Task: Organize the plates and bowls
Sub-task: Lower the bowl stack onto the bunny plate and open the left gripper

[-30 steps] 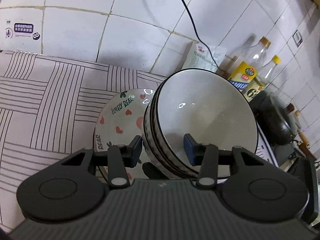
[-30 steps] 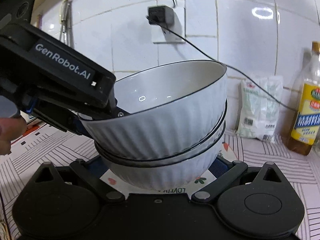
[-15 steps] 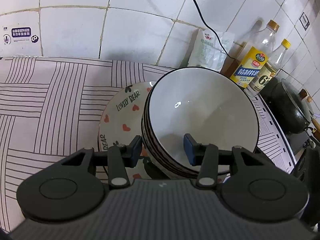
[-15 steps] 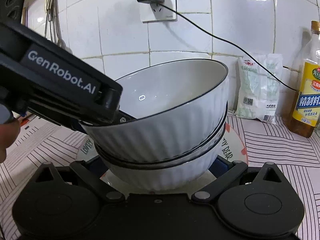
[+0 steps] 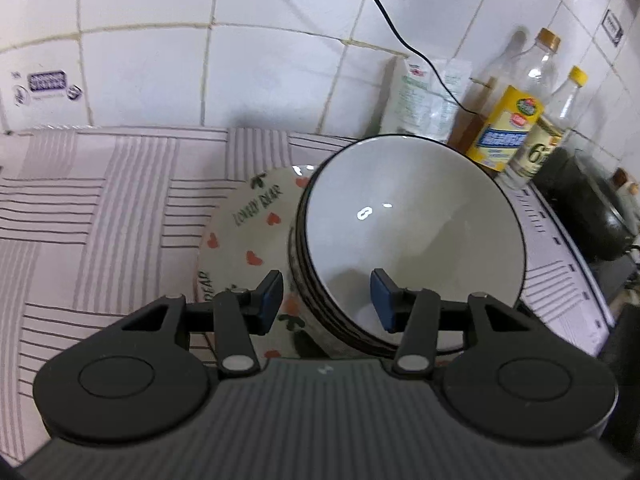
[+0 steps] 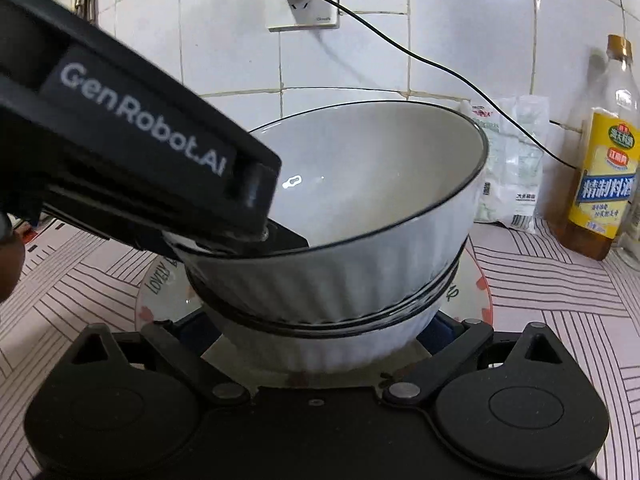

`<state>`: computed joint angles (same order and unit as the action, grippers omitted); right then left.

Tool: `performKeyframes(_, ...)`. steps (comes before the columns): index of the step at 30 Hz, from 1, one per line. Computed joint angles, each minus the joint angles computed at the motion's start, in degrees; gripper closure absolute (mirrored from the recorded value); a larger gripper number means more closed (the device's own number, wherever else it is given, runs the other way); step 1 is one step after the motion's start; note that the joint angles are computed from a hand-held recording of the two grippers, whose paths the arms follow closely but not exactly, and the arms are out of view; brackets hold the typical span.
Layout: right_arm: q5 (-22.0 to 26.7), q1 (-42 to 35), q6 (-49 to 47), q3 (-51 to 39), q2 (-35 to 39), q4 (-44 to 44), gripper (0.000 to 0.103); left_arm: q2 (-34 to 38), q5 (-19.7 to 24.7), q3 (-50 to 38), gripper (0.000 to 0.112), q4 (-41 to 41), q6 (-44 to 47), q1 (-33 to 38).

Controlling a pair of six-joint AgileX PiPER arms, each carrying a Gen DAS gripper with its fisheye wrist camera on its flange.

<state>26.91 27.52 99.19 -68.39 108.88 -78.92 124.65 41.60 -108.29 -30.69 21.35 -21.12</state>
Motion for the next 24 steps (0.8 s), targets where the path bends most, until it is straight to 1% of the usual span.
performKeyframes(1,0.0,0.1,-1.1,0.2,-0.6,1.5,0.003,-0.8,-1.7,1.4,0.065,1.1,-0.6,-0.3)
performKeyframes(3,1.3,1.0,0.0,1.7,-2.5,1.3,0.002,-2.9,-5.4,4.9,0.064,2.9,-2.1,-0.9)
performKeyframes(5,2.9,2.3,0.3,3.6,-4.8,1.6,0.002,-5.2,-8.9,8.8,0.06,1.7,-2.1,-0.8)
performKeyframes(7,4.5,3.9,2.1,6.2,-7.3,1.3,0.001,-7.0,-10.2,10.9,0.059,2.7,-4.2,-0.9)
performKeyframes(11,7.7,8.1,3.2,11.2,-12.8,0.6,0.0,-13.2,-17.1,19.1,0.054,8.0,-8.3,-2.1)
performKeyframes(13,9.4,9.6,5.6,13.2,-14.8,0.7,0.0,-16.1,-19.2,22.6,0.051,9.7,-9.4,-2.5)
performKeyframes(14,9.9,10.0,6.7,13.8,-15.8,2.1,0.0,-18.0,-20.5,25.0,0.049,10.2,-9.5,-2.7)
performKeyframes(17,10.0,10.1,8.5,14.9,-17.6,8.0,0.0,-22.1,-21.6,29.4,0.048,14.8,-13.3,-3.3)
performKeyframes(19,11.1,10.6,8.9,15.8,-18.3,10.2,0.0,-24.3,-21.3,31.3,0.046,15.3,-13.6,-3.2)
performKeyframes(21,13.7,11.7,7.8,16.0,-19.0,12.8,0.0,-26.7,-20.6,33.1,0.044,15.2,-14.0,-2.8)
performKeyframes(23,17.6,13.0,5.5,15.5,-19.6,15.9,0.0,-28.5,-19.6,34.2,0.042,16.3,-15.7,-2.5)
performKeyframes(24,19.8,13.5,3.4,14.5,-20.0,17.9,0.0,-29.3,-18.4,34.2,0.042,17.0,-16.2,-2.3)
